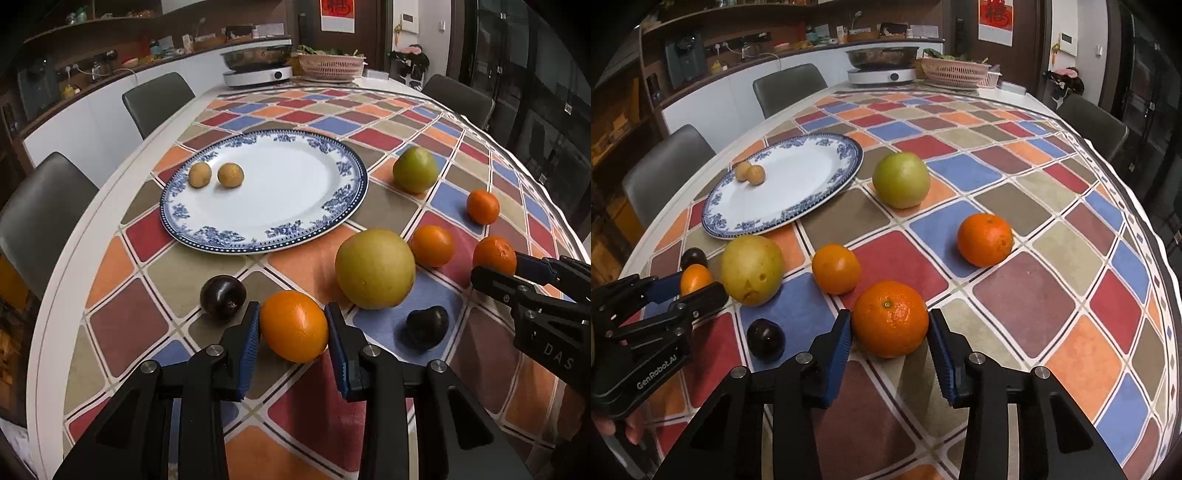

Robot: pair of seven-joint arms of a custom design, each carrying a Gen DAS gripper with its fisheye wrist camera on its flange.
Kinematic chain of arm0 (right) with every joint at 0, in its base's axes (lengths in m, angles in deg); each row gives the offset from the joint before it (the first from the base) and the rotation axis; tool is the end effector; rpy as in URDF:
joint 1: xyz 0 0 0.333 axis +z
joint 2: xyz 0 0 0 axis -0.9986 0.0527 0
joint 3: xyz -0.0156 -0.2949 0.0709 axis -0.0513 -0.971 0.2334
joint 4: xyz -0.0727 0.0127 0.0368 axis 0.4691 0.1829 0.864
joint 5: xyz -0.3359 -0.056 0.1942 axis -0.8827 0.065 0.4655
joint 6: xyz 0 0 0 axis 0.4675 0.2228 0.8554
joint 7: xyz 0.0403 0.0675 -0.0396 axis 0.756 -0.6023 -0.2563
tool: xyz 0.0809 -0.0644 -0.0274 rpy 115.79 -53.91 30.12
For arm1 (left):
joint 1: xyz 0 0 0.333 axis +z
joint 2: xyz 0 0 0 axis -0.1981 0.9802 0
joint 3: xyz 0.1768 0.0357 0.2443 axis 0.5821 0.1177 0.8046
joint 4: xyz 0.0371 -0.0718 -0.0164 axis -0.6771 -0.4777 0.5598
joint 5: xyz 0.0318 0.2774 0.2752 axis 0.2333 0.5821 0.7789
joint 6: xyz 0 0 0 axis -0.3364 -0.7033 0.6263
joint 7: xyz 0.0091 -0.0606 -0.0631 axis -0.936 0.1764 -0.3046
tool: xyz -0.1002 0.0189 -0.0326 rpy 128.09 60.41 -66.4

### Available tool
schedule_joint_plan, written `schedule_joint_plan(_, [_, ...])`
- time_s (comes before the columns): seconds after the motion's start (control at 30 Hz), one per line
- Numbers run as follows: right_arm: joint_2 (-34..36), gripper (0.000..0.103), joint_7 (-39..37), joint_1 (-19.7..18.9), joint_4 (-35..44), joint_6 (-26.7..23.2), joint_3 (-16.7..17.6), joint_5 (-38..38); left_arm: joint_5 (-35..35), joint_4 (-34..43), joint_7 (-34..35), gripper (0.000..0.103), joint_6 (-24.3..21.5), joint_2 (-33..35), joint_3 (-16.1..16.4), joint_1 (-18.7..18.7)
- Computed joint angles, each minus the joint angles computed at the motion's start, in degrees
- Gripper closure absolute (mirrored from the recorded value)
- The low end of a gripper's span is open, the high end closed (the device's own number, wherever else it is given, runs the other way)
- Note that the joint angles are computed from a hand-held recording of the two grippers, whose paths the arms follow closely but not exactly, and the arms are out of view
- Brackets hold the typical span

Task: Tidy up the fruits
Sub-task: 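Grasp an orange mandarin with left tool while right tool grasps another mandarin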

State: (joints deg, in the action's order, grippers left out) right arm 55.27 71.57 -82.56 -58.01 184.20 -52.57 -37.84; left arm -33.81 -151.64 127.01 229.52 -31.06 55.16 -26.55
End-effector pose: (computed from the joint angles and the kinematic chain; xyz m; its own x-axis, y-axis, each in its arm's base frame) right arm 0.4448 0.1313 0.4561 -0.3968 -0.9163 -0.0535 -0.7069 0.3423 -0.6190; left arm 0.5320 -0.2992 0.4553 -0.6535 -0.7558 -0.0423 -0.5819 0.5373 -0.6105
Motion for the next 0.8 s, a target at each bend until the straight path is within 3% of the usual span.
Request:
schedule_joint_plan(0.37, [-4.0, 0.061, -0.1, 0.4, -0.9, -0.3, 1.5, 0.1, -5.8, -3.7, 3.7, 0.068, 1.4, -5.3, 0.5, -0.4])
schedule_joint_plan(0.8, [-9.3, 0.061, 0.9, 0.0, -1.0, -1.0, 4.7, -1.7, -13.8, -8.0, 10.0, 0.068, 4.2, -12.2, 3.3, -3.1])
